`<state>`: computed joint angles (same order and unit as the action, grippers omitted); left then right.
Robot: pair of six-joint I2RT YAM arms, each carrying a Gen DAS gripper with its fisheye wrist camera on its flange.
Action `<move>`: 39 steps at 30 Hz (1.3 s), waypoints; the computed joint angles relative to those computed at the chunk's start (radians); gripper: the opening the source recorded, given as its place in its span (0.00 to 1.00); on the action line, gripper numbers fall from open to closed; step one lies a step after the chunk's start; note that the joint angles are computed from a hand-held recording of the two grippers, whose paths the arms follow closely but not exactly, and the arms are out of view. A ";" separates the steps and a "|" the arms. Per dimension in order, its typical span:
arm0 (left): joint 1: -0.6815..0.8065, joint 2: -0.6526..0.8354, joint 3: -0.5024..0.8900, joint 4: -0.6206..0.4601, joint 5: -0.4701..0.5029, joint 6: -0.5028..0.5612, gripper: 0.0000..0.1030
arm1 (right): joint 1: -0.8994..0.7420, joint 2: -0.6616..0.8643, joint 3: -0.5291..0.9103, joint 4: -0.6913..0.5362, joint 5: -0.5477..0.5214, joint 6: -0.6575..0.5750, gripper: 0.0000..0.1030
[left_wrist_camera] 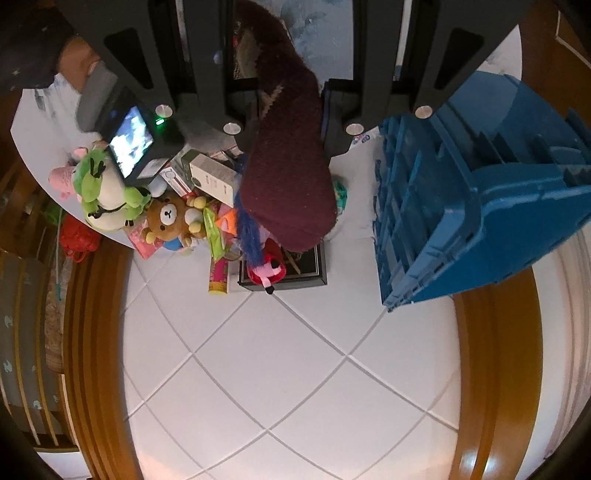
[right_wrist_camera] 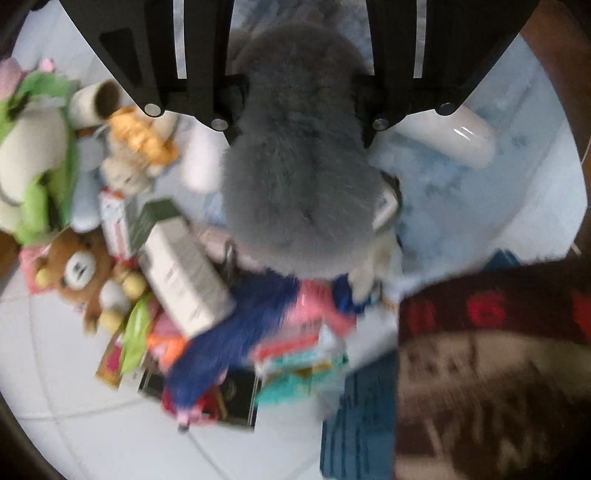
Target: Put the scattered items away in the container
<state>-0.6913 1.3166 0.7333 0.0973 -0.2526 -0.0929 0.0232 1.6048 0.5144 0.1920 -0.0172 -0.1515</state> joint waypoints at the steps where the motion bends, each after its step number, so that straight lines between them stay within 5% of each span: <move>1: -0.004 -0.010 0.002 -0.006 -0.007 0.000 0.20 | -0.008 -0.059 -0.012 -0.018 -0.009 -0.006 0.34; 11: -0.071 -0.149 0.062 -0.102 -0.153 0.015 0.20 | -0.043 -0.469 0.086 -0.304 -0.099 0.006 0.34; 25: -0.049 -0.294 0.122 -0.187 -0.269 0.045 0.20 | 0.092 -0.542 0.320 -0.459 -0.083 0.040 0.35; 31: 0.052 -0.353 0.129 -0.235 -0.173 0.074 0.20 | 0.224 -0.551 0.370 -0.492 0.032 0.084 0.35; 39: 0.324 -0.400 0.166 -0.278 0.086 0.147 0.20 | 0.411 -0.451 0.488 -0.487 0.206 0.172 0.35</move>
